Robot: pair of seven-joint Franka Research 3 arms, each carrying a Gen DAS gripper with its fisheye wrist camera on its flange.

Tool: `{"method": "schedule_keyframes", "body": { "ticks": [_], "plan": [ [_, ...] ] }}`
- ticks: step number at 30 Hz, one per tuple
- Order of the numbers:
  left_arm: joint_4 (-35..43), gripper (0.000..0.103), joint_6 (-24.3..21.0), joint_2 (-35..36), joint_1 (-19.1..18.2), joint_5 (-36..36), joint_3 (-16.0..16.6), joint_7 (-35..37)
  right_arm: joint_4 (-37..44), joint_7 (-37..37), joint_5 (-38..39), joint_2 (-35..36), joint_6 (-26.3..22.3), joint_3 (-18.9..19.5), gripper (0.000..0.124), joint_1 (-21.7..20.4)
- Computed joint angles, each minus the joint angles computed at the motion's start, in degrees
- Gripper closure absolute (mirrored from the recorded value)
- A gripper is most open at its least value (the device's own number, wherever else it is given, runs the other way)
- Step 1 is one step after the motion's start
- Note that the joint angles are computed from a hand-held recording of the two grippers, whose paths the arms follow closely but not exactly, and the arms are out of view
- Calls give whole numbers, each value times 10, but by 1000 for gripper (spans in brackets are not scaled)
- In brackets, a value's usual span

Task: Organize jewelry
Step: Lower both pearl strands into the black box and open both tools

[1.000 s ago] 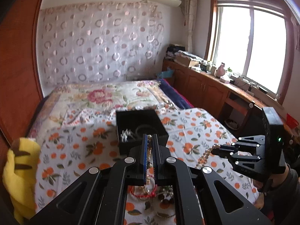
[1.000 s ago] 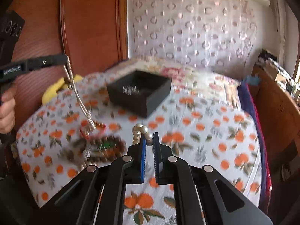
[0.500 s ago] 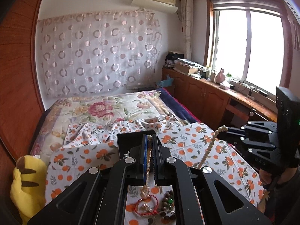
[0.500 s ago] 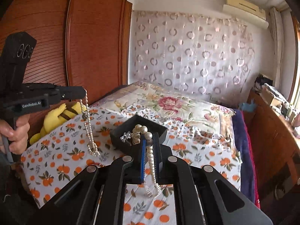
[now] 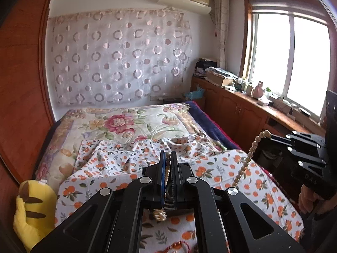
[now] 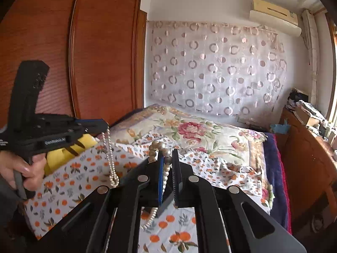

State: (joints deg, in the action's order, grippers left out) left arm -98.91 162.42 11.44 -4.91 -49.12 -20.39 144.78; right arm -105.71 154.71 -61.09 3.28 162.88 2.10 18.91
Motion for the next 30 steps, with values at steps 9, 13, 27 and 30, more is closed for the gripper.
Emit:
{"method": "schedule_keyframes", "body": {
  "ticks": [9,13,27,30],
  "plan": [
    [35,99,20,33,0,88,-12,-68,77,-55,42,51,-18,-21,115,16],
    [44,99,20,46,-6,139,-8,-115,93,-50,54,64,-11,-38,115,21],
    [49,98,14,88,31,224,-42,-182,119,-127,160,108,16,-79,115,50],
    [28,92,24,77,49,207,-57,-161,129,-133,163,113,14,-85,115,58]
  ]
}}
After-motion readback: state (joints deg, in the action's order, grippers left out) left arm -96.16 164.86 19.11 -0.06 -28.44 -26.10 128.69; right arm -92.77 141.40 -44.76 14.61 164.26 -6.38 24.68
